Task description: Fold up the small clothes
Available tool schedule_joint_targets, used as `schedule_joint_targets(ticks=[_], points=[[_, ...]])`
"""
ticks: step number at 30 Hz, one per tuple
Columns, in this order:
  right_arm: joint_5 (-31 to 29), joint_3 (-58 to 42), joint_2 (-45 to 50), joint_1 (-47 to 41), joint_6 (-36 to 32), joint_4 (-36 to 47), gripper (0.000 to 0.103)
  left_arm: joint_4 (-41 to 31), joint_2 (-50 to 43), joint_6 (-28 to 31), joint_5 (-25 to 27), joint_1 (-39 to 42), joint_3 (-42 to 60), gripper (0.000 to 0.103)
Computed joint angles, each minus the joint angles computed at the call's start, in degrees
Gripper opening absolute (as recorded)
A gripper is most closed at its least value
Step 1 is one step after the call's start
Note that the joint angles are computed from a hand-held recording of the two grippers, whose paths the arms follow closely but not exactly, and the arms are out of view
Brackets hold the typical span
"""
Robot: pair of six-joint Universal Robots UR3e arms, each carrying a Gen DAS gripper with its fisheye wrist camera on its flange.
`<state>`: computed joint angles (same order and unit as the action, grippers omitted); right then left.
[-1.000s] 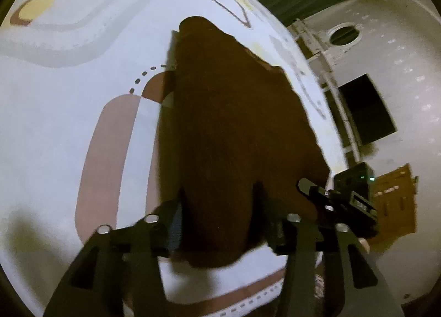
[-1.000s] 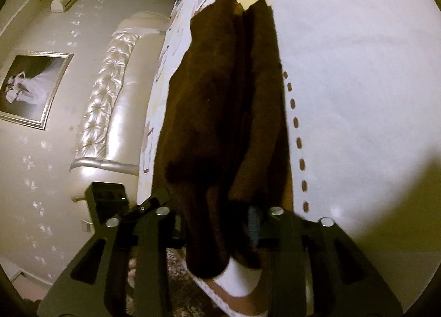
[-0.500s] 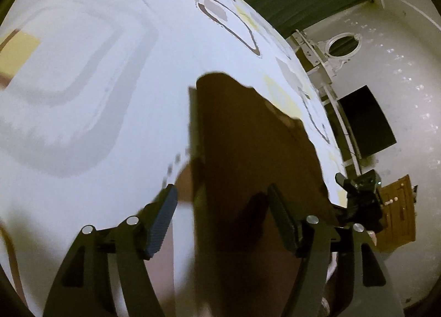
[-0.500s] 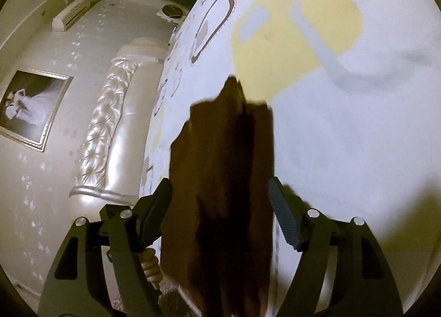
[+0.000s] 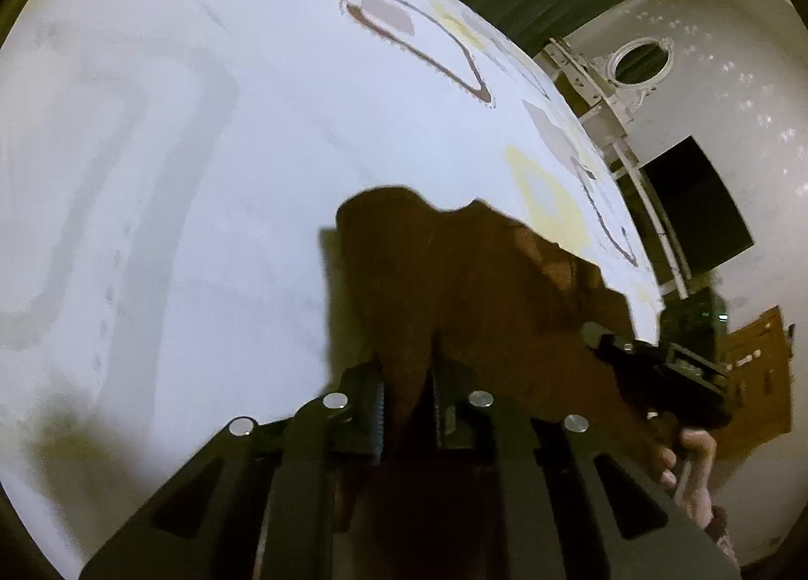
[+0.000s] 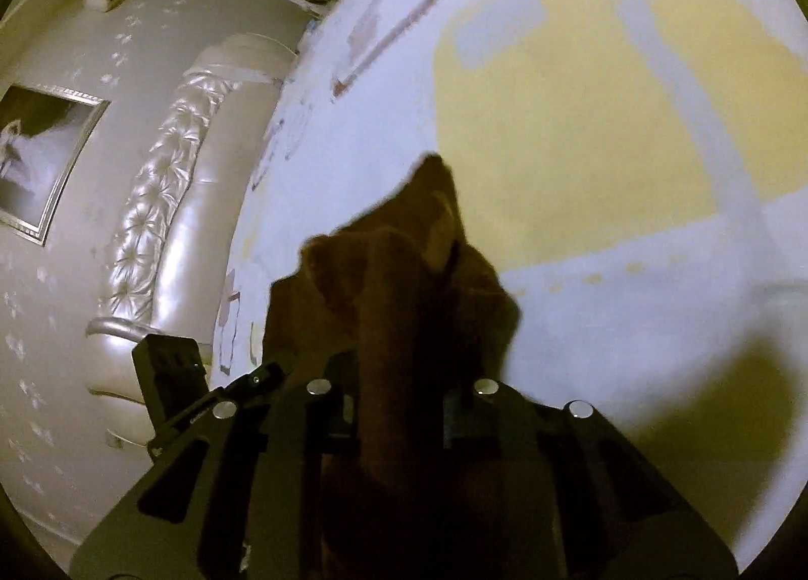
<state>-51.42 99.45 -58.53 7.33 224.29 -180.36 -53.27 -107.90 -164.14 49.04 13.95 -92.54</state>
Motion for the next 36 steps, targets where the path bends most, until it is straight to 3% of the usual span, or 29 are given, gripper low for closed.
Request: schedule_joint_targets(ticks=[4, 10, 13, 30, 36], points=[[-4.08, -1.67, -1.37, 0.92, -2.19, 0.09, 0.019, 3.24, -1.27, -1.37, 3.41, -2.45, 3.24, 0.013], [-2.6, -1.88, 3.11, -0.5, 1.24, -2.9, 0.019, 5.67, -4.95, -1.89, 8.71, -5.23, 6.35, 0.013], [-1.08, -0.78, 4.91, -1.13, 3.72, -7.35, 0.019, 6.8, -4.83, -1.29, 8.09, -4.66, 5.03, 0.013], [1.51, 1.13, 6.72, -2.45, 7.05, -12.76, 0.02, 7.14, -5.86, -2.45, 8.8, -5.75, 6.64, 0.015], [1.58, 3.26, 5.88, -2.6, 9.18, -14.73, 0.022, 8.04, -4.92, -2.22, 9.92, -6.03, 5.7, 0.022]])
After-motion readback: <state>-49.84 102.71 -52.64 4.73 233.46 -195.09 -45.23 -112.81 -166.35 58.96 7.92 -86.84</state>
